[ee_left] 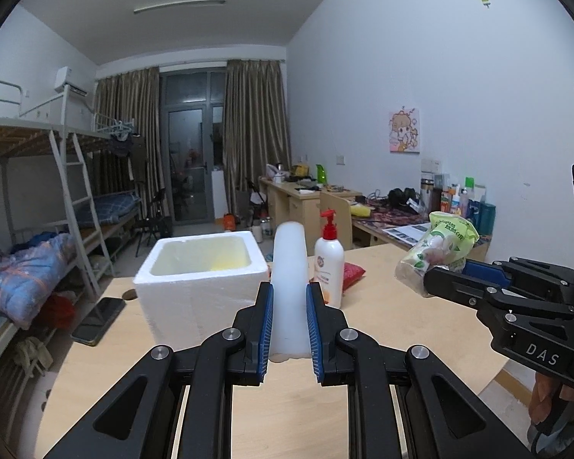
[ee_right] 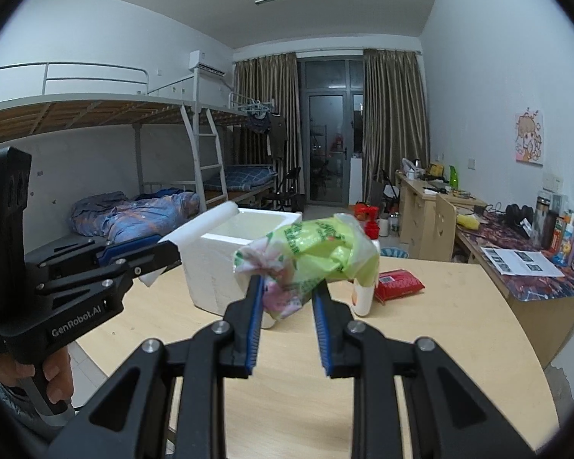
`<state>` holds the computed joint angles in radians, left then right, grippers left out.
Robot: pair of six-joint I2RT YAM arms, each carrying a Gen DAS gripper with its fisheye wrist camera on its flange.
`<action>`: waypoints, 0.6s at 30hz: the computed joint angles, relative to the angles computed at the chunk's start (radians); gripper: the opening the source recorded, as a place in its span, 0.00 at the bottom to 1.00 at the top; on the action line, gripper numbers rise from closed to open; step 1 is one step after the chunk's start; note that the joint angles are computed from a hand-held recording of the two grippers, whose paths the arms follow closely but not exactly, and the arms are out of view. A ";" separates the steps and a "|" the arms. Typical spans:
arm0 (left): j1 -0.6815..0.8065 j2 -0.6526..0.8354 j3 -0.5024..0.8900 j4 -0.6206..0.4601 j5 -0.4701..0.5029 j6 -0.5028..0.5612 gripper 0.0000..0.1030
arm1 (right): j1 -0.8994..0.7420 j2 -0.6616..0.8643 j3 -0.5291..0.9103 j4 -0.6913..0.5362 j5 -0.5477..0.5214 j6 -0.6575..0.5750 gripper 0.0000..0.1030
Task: Organize soft objects
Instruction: 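Carry the tube in the left tool while the right tool carries the packet over the foam box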
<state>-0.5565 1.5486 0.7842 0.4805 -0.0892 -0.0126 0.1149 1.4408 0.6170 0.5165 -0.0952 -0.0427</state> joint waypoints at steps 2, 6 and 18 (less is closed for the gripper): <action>0.009 -0.008 -0.006 0.003 -0.003 0.003 0.18 | 0.006 0.014 0.012 0.000 0.000 -0.004 0.28; 0.027 -0.020 -0.014 0.006 -0.013 0.006 0.18 | 0.018 0.043 0.037 0.002 -0.018 -0.012 0.28; 0.155 -0.032 -0.038 0.020 0.032 -0.017 0.18 | 0.098 0.125 0.130 -0.025 -0.018 -0.037 0.28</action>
